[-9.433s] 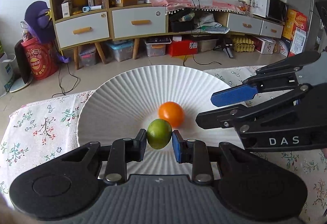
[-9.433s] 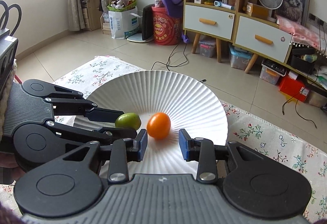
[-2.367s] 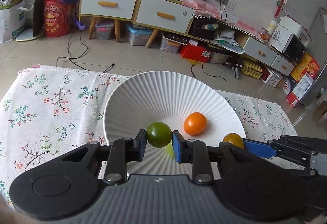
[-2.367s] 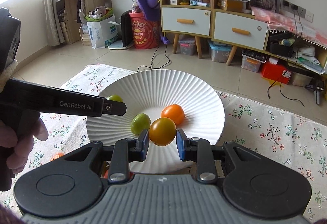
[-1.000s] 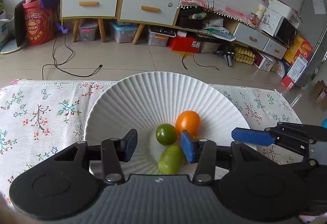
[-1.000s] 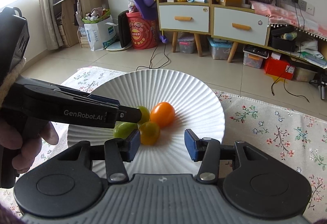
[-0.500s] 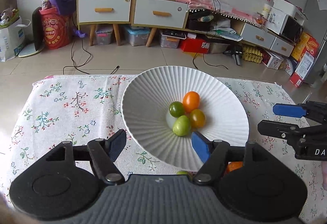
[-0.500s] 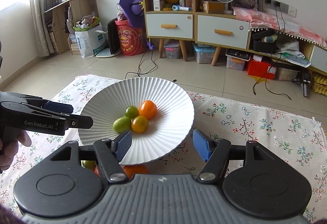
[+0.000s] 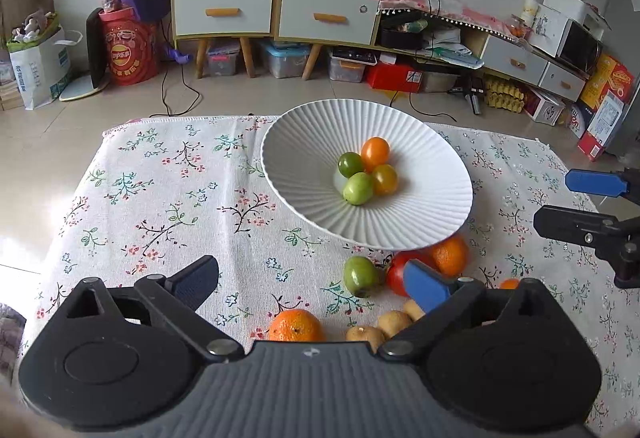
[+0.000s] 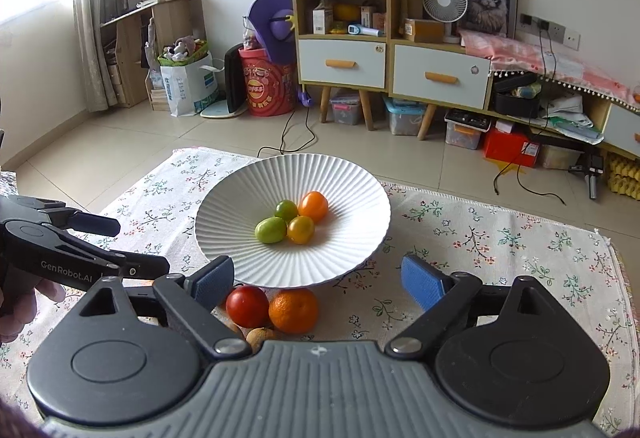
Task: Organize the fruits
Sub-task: 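Lift both grippers out of the bowl and back over the table, then lower the left gripper around the mandarin orange while the right gripper approaches an orange cherry tomato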
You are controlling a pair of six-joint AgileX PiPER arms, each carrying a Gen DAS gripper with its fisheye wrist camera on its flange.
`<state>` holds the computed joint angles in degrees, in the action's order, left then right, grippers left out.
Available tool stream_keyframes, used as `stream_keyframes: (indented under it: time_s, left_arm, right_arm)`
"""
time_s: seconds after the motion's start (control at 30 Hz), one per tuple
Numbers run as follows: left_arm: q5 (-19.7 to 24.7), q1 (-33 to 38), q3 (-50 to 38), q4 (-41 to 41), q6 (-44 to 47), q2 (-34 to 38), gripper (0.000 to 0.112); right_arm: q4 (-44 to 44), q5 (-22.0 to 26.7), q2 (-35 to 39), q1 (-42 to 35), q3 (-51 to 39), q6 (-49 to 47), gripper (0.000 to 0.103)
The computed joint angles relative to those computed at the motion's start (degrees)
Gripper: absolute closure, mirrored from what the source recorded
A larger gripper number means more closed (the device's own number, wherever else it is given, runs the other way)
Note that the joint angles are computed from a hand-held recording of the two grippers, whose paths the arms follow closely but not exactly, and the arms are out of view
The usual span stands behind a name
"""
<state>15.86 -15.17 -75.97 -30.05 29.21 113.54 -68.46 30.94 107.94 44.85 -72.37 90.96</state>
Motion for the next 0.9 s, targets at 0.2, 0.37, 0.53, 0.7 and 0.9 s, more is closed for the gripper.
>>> stream_keyframes:
  time_s: [0.2,0.37,0.53,0.7,0.9]
  left_arm:
    - [-1.5,-0.1,4.5,-1.3,1.2,-2.0,0.018]
    - [-2.7,-0.5,7.6,1.8,-0.2,-2.6,0.018]
    - [-0.4,0.2,9.0,-0.9,1.6,-2.6,0.018]
    - [-2.7,0.0,12.3,-3.2,5.4,-3.2,0.018]
    - [-7.7,-0.3,15.9,-10.0,15.0,-3.0,0.018]
  right_arm:
    - [-2.2,0.5,-0.3,1.1,2.0,4.1,0.004]
    - [-4.4,0.9,-0.4,2.6,3.9,6.8,0.002]
    - [-5.0,1.0,-0.3,3.6,4.9,7.6,0.002]
    - [-5.5,1.0,0.4,4.6,5.5,6.9,0.001]
    - [-4.7,1.1,1.8,5.3,6.5,7.0,0.002]
